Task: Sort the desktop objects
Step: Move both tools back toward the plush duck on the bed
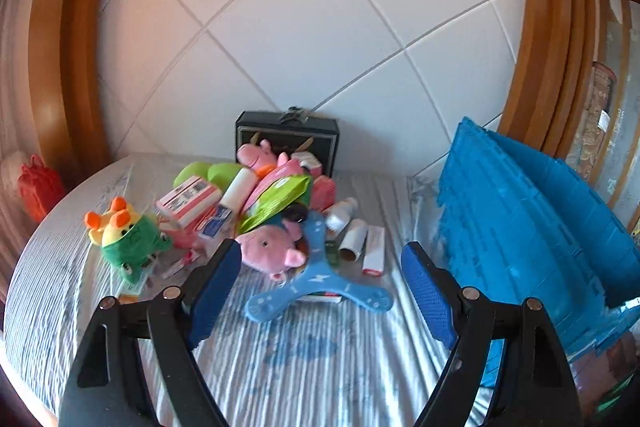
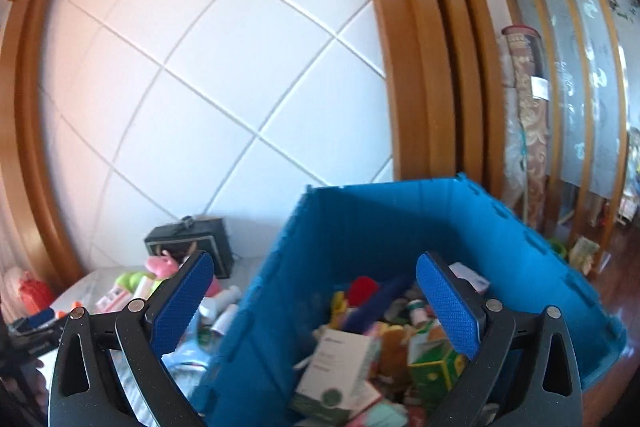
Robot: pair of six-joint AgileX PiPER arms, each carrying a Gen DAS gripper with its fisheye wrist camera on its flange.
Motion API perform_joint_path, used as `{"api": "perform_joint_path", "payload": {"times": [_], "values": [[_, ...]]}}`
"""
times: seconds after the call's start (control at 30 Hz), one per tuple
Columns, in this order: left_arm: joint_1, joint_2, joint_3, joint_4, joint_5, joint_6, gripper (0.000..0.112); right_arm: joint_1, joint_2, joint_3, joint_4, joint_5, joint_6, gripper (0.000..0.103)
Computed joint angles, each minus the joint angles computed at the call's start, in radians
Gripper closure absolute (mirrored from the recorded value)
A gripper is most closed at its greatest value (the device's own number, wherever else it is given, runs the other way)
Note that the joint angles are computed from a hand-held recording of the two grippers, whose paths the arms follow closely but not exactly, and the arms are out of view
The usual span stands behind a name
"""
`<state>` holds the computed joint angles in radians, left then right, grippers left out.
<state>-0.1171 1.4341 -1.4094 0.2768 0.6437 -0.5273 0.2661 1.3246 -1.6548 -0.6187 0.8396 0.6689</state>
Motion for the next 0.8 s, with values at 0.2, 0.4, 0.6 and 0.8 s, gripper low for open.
{"api": "perform_joint_path", "payload": {"times": [0.2, 0.4, 0.6, 0.8], "values": [[0.376, -0.051, 0.173, -0.343, -0.02, 0.406, 0.03, 0.41, 0.21, -0.165, -0.305, 0.164, 0.287, 0.0], [0.684, 0.079, 0.156, -0.588, 0.087, 0.818, 0.03, 0.554, 0.516, -0.46, -0.235, 0.242, 0.291, 0.0], [0.835, 0.164, 0.165, -0.663, 0.167, 0.922, 0.03, 0.492, 0.728, -0.571, 0.139, 0.214, 0.148, 0.0], [0.923, 0.27, 0.103, -0.595, 0.286, 0.864, 0.03, 0.441, 0.87, -0.65, 0.33, 0.207, 0.043, 0.0]]}}
